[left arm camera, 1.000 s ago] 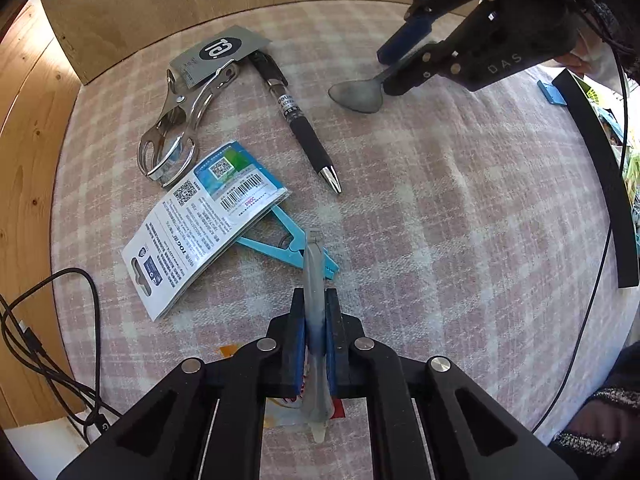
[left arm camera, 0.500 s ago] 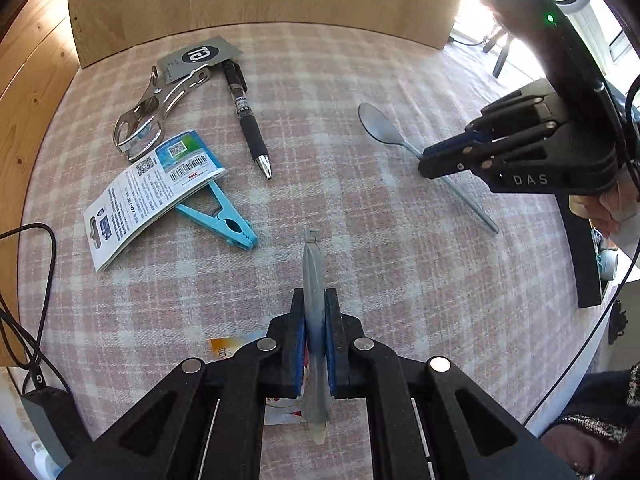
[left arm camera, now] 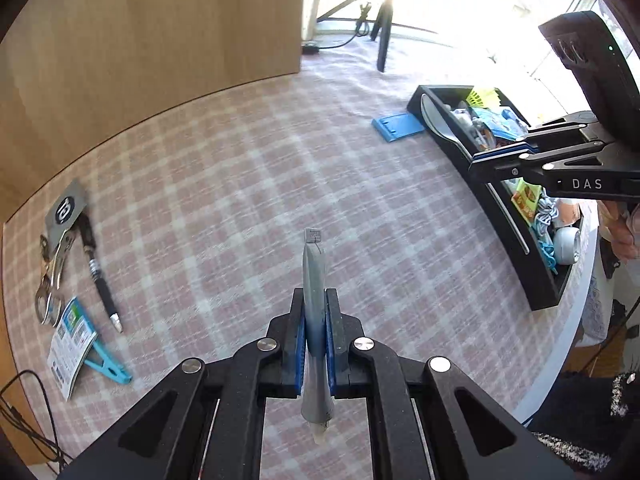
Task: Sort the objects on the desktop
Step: 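Carry the grey tube and spoon to the black tray and release both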
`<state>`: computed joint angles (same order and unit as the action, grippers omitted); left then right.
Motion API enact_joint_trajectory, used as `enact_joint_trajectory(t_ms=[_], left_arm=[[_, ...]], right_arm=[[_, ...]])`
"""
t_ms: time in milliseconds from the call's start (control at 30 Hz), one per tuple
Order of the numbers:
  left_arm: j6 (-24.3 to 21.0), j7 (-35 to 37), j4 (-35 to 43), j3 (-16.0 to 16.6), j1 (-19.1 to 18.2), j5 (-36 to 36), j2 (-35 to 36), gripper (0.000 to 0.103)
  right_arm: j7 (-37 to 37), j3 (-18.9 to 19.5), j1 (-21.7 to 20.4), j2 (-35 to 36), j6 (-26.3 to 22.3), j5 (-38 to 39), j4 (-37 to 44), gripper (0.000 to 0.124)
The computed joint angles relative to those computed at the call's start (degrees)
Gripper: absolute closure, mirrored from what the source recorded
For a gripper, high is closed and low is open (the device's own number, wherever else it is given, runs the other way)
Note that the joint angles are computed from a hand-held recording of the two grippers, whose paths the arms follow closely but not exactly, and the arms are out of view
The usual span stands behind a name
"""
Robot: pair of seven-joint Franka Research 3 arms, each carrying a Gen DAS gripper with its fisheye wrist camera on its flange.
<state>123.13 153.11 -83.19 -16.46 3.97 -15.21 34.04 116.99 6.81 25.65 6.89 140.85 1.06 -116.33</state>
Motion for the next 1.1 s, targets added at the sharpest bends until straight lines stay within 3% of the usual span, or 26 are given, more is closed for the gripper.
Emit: enact_joint_trajectory(t_ms=[167,367,533,700,767,800,833,933,1100], left_arm=[[-2.2,2.5,-2.9,-3.7,-3.6,-1.9,-3.4,0.096],[-3.8,2.7,-3.9,-5.9,-10.5,-3.4,-4.8,0.096],[-5.9,2.4,-3.3,-7.2,-15.6,-3.8,-4.8,0.096],[-5.0,3.0,-4.4,-7.7,-19.1,-3.0,-5.4,0.096],[-3.9,2.2,-4.8,-7.3,-20.6,-1.8,-5.6,0.091],[-2.7,1.2,-5.1,-7.0,-21.3,-1.2,-5.7,0.070],[-1.4,0.8,-5.5,-7.0,-21.3,-1.3,-5.8,0.059],[-1.0,1.0,-5.1,-7.1,-20.5,-2.2,-5.5,0.062],[0.5,0.7,-5.3,-6.3,-18.7,-2.4,-5.9,0.062]], right_arm=[[7.0,-1.6,-3.8,-12.9,1.7,-4.1,-14.3,0.116],[11.3,-0.7,-12.7,-29.5,-5.2,-8.2,-26.3,0.116],[11.2,-0.4,-18.8,-39.0,-10.1,-8.5,-32.7,0.116],[10.0,-0.7,-22.8,-42.4,-11.1,-7.6,-36.3,0.116],[8.7,-1.0,-23.3,-41.9,-9.8,-7.1,-36.9,0.115],[8.4,-1.1,-23.7,-41.6,-9.3,-6.6,-37.1,0.114],[8.9,-0.9,-24.3,-41.5,-9.1,-6.5,-37.3,0.108],[9.8,-0.4,-25.2,-42.4,-8.1,-6.1,-37.9,0.098],[9.6,0.3,-25.1,-42.0,-6.8,-5.4,-37.4,0.097]])
